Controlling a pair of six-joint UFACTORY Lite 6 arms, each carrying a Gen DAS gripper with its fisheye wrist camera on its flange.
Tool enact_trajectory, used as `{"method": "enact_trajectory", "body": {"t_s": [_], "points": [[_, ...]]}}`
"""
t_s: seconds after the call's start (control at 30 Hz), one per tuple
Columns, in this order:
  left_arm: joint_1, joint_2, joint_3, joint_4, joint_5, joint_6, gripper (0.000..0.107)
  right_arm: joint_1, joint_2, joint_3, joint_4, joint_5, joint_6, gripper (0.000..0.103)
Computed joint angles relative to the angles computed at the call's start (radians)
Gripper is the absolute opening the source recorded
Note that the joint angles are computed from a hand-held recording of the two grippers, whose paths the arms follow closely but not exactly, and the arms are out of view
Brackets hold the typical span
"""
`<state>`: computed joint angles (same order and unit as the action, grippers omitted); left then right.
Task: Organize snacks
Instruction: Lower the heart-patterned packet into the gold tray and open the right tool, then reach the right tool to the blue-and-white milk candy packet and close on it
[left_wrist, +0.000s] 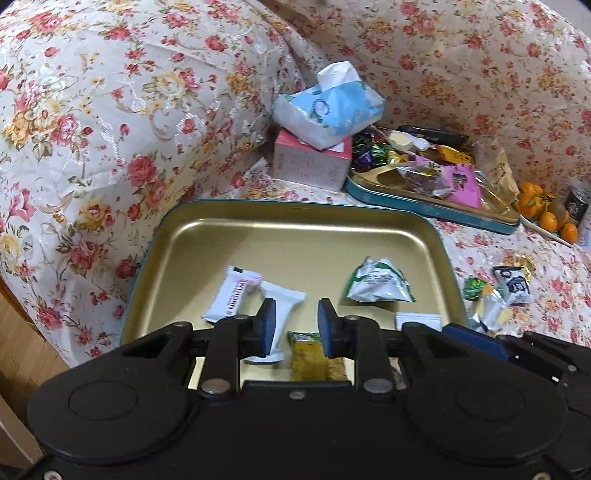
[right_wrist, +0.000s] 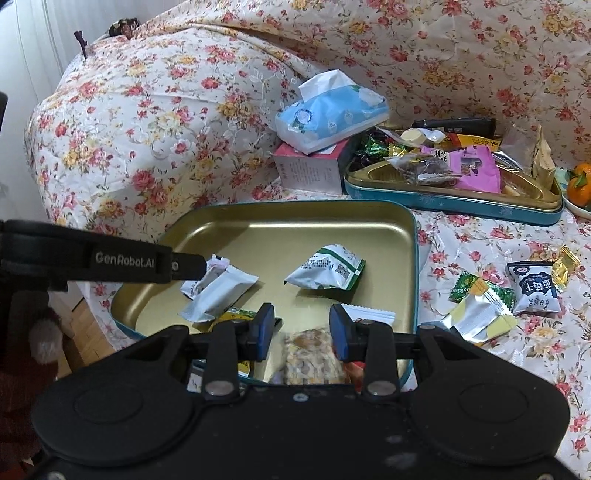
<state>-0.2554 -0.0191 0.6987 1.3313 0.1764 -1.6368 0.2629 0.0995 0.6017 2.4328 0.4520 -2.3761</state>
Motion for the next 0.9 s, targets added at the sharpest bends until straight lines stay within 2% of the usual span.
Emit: {"method": "enact_trajectory", "body": {"t_s": [0.17, 0.33, 0.5, 0.67, 0.73, 0.9], "points": [[-0.053, 0.0, 0.008, -0.081, 0.005, 0.065, 0.034, -0.054, -0.059, -0.05, -0.016, 0.029, -0.007, 0.037], [-0.157, 0.008, 0.009, 0.055, 0.106, -0.034, 0.034, -0.166, -0.109, -0.091, -0.092, 0.043, 0.012, 0.037], [-0.178, -0.003, 0.018, 0.071, 0.163, 0.036, 0.035, -0.32, -0.137, -0.119, -0.211, 0.067, 0.055, 0.037], [-0.151, 0.009, 0.04, 0.131, 0.25, 0.067, 0.036, -0.453, -0.135, -0.127, -0.239, 0.084, 0.003, 0.037], [-0.127, 0.02, 0.057, 0.096, 0.248, 0.103, 0.036, -0.485, -0.111, -0.117, -0.209, 0.084, -0.045, 0.037], [-0.095, -0.018, 0.021, -0.046, 0.128, 0.169, 0.036, -0.511, -0.022, -0.093, -0.034, 0.067, -0.242, 0.037]]}}
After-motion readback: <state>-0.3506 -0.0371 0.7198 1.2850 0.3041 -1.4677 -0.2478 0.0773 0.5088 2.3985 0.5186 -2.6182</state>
